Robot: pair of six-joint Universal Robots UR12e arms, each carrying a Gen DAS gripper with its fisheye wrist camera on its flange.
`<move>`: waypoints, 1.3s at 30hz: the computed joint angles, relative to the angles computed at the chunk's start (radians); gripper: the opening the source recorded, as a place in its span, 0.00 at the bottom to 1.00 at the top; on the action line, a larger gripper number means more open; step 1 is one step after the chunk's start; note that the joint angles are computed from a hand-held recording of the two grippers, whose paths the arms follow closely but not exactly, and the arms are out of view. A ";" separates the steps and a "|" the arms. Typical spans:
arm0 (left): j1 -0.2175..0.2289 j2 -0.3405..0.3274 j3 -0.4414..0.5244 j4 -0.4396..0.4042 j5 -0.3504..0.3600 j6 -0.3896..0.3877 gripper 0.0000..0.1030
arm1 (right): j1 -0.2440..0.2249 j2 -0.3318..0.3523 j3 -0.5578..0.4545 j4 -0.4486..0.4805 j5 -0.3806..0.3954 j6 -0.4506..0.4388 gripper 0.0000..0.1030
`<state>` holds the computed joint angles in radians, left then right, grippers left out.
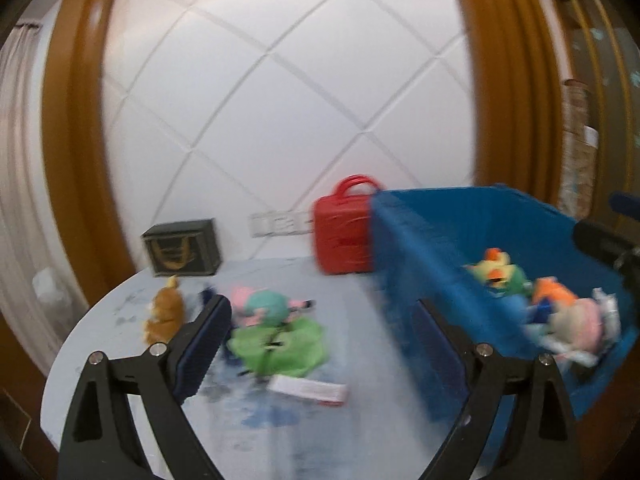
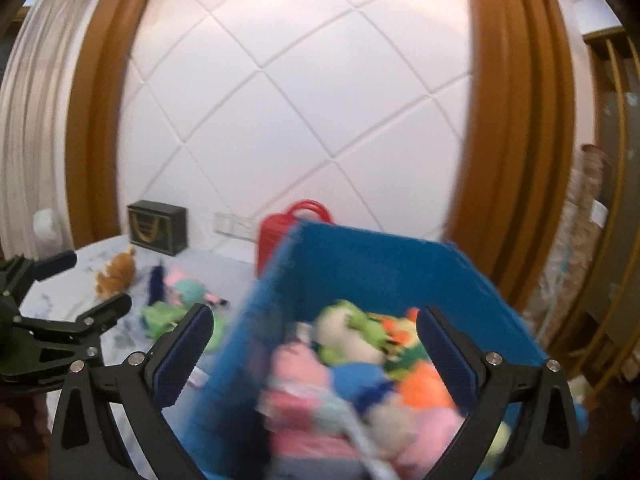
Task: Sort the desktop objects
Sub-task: 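Move both tools back toward the brown bear plush on the table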
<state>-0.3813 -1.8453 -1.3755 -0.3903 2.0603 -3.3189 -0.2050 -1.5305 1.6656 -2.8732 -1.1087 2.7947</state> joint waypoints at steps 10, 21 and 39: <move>0.278 0.109 -0.156 -0.096 -0.131 0.005 0.90 | 0.289 0.142 -0.139 0.107 -0.214 0.104 1.00; 0.429 0.049 -0.131 -0.219 -0.260 -0.010 0.90 | 0.391 0.322 -0.342 0.348 -0.373 0.126 1.00; 0.488 -0.210 0.090 -0.438 -0.382 -0.203 0.90 | 0.466 0.685 -0.826 0.671 -0.285 0.002 1.00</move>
